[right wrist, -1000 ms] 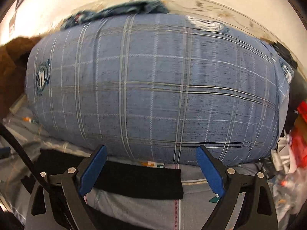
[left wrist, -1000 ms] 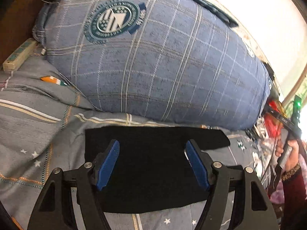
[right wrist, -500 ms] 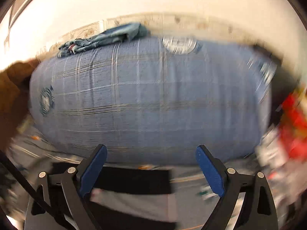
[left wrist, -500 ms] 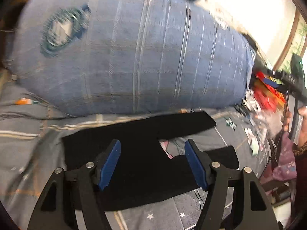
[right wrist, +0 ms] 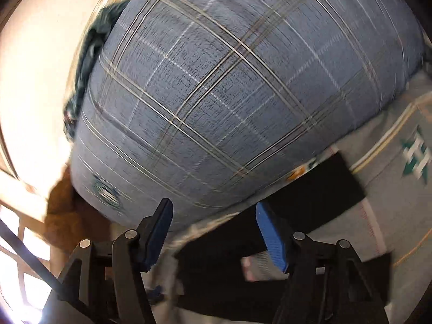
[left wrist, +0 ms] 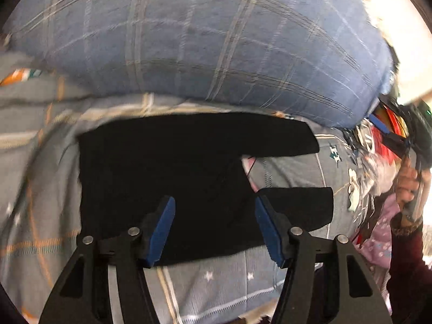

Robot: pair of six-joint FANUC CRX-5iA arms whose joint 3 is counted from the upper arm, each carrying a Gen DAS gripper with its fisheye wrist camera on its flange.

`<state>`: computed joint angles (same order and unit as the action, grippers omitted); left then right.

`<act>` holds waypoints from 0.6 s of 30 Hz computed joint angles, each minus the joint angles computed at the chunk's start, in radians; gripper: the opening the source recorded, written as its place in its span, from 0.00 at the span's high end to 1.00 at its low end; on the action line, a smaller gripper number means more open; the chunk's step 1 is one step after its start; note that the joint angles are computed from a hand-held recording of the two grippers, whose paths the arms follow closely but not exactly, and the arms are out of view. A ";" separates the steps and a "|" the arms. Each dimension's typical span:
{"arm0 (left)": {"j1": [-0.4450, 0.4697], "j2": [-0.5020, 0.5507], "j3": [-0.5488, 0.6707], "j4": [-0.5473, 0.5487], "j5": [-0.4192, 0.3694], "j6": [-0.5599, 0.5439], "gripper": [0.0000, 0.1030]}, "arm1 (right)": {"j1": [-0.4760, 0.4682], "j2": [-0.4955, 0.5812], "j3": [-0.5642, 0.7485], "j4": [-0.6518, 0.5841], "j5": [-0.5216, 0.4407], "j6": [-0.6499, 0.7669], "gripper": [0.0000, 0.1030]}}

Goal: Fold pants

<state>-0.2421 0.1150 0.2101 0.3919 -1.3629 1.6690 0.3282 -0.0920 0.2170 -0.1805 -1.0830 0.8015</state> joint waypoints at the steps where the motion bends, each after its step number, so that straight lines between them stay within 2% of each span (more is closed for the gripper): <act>1: 0.001 0.002 0.013 -0.002 -0.025 0.019 0.41 | 0.022 0.007 0.012 0.058 -0.023 0.003 0.33; 6: -0.021 0.025 0.105 -0.037 -0.119 0.083 0.41 | 0.059 0.026 0.053 0.166 -0.107 0.055 0.33; 11: -0.024 0.047 0.121 -0.015 -0.112 0.140 0.41 | 0.047 0.006 0.024 0.174 -0.111 0.041 0.33; 18: -0.028 0.072 0.156 -0.052 -0.159 0.193 0.41 | 0.048 0.005 -0.008 0.279 -0.149 -0.002 0.32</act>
<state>-0.2706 0.1873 0.3665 0.3402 -1.5223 1.8620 0.3765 -0.0868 0.2090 0.0988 -1.2317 0.7998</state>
